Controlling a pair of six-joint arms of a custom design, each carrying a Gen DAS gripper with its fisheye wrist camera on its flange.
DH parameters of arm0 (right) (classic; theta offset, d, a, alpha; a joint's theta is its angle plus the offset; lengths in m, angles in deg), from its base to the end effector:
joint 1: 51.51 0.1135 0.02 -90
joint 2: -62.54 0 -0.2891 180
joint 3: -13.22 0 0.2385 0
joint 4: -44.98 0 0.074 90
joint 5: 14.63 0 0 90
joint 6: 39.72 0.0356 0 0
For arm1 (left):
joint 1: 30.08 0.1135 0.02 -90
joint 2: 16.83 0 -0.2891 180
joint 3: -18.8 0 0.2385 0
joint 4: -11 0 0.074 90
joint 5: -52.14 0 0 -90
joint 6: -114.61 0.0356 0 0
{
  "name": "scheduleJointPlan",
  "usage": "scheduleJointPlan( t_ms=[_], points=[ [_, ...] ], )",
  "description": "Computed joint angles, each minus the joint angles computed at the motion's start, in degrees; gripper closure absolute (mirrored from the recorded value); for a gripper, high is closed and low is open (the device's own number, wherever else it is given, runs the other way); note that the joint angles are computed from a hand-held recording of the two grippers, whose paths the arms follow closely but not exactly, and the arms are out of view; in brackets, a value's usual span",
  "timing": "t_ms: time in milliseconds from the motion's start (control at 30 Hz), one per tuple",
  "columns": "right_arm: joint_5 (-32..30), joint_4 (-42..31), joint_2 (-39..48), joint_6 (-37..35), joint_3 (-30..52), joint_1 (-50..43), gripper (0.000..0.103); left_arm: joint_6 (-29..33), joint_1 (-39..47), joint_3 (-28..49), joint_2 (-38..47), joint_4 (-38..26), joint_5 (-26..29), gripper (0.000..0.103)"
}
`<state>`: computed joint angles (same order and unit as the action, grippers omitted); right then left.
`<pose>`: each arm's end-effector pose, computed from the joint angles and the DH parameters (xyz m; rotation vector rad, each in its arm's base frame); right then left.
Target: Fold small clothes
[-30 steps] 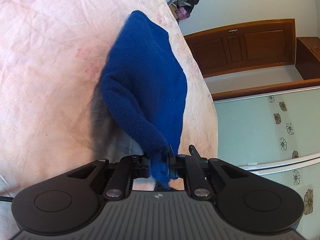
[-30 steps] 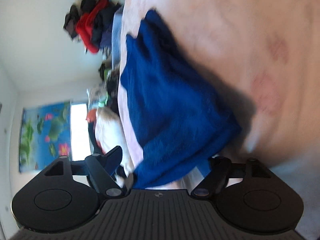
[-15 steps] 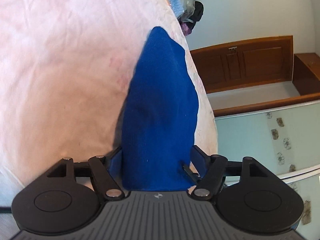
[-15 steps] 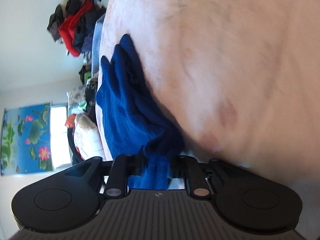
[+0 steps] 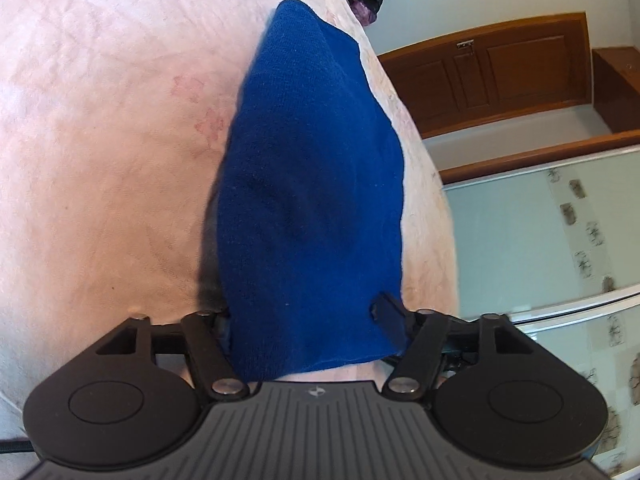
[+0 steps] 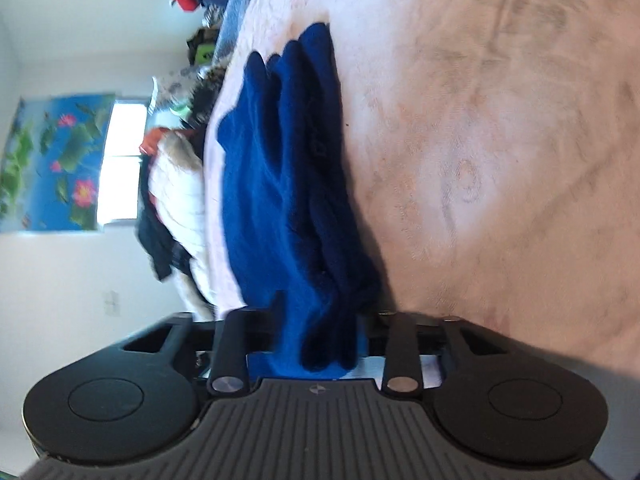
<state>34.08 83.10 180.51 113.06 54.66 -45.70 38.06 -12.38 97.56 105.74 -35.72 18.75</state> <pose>0.2862 0.0527 0.0743 0.7638 2.3280 1.4067 0.3395 0.0771 0.0984 -0.1016 2.5657 -1.3353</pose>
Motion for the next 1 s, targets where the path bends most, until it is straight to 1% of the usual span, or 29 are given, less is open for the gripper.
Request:
scheduleJointPlan(
  t_ms=[33, 67, 100, 167, 267, 367, 467, 567, 633, 767, 1000],
  points=[
    [0.06, -1.76, -0.13, -1.76, 0.39, 0.2, 0.087, -0.79, -0.27, -1.11, -1.43, 1.95, -3.05, 0.078],
    [-0.16, -0.05, 0.37, -1.87, -0.34, 0.13, 0.09, -1.07, -1.11, -2.27, -2.84, 3.85, -6.89, 0.09],
    [0.14, 1.02, 0.55, -2.18, -1.07, 0.14, 0.091, -0.54, -1.55, -2.95, -3.24, 4.82, -7.64, 0.092],
    [1.99, 0.77, -0.85, -3.5, -2.02, 0.97, 0.09, -0.08, -1.75, -3.86, -4.54, 5.32, -8.77, 0.093],
    [5.6, -3.31, -4.26, -4.89, -1.4, 3.41, 0.089, 0.02, -2.09, -4.56, -6.35, 5.29, -9.22, 0.093],
    [6.72, -6.54, -7.62, -5.76, -1.2, 4.4, 0.089, 1.33, -1.19, -3.68, -6.98, 2.88, -8.54, 0.093],
    [8.54, -11.46, -12.41, -7.32, -1.73, 5.42, 0.089, 4.31, 0.14, -4.14, -9.09, 0.44, -8.93, 0.093],
    [9.29, -14.84, -15.32, -8.06, -2.18, 6.73, 0.089, 7.63, 0.59, -5.82, -11.5, -0.72, -10.55, 0.093],
    [10.17, -16.1, -17.03, -8.73, -3.43, 7.7, 0.089, 9.66, 1.6, -6.76, -12.23, -1.96, -10.56, 0.093],
    [11.04, -14.51, -19.16, -7.19, -6.79, 9.35, 0.089, 13.01, 3.72, -8.33, -12.79, -3.96, -10.34, 0.093],
    [13.68, -11.77, -21.46, -4.29, -10.96, 13.11, 0.089, 14.88, 5.1, -8.82, -11.58, -4.64, -10.57, 0.093]
  ],
)
